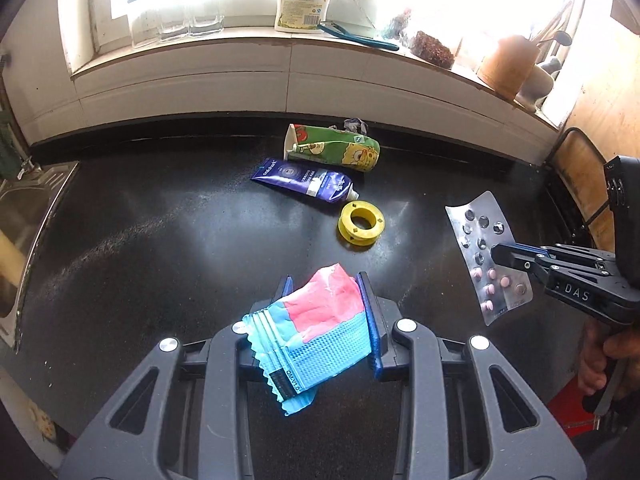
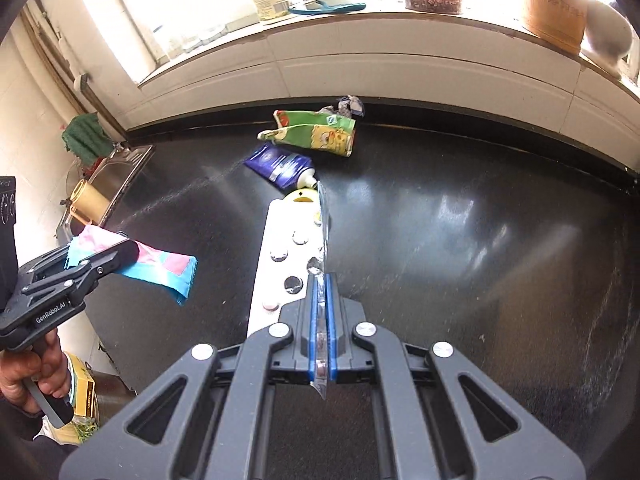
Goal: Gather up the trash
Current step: 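Carry wrapper and blister over the floor bin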
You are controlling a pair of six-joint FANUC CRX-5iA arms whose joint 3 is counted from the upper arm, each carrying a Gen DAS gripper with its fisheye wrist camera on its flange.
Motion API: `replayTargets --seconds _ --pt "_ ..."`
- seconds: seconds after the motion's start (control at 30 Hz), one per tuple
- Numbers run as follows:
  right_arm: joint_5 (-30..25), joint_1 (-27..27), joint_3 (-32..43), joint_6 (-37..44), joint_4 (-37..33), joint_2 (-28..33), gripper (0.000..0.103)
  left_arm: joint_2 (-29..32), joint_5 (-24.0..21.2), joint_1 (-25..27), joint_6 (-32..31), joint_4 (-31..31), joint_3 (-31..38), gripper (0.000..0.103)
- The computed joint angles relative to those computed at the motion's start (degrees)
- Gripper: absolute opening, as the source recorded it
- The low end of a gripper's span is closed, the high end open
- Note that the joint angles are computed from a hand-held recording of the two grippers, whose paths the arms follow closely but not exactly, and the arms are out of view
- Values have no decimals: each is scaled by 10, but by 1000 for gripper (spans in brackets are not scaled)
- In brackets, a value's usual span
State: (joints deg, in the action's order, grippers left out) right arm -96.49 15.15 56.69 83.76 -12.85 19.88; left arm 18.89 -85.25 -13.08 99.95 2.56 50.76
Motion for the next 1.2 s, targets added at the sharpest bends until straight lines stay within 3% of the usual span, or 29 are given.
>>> replayTargets --seconds 0.23,0.53,0.87,1.2 --pt "7 21 -22 11 -5 -24 5 -45 19 -3 12 -14 -53 32" --pt "-24 78 49 45 -35 12 5 -136 24 16 63 -74 -140 32" --pt "-100 194 130 109 -109 68 5 -278 -51 39 176 -195 -252 32" --pt "-151 321 155 152 -159 106 5 -422 -141 80 289 -240 -381 32"
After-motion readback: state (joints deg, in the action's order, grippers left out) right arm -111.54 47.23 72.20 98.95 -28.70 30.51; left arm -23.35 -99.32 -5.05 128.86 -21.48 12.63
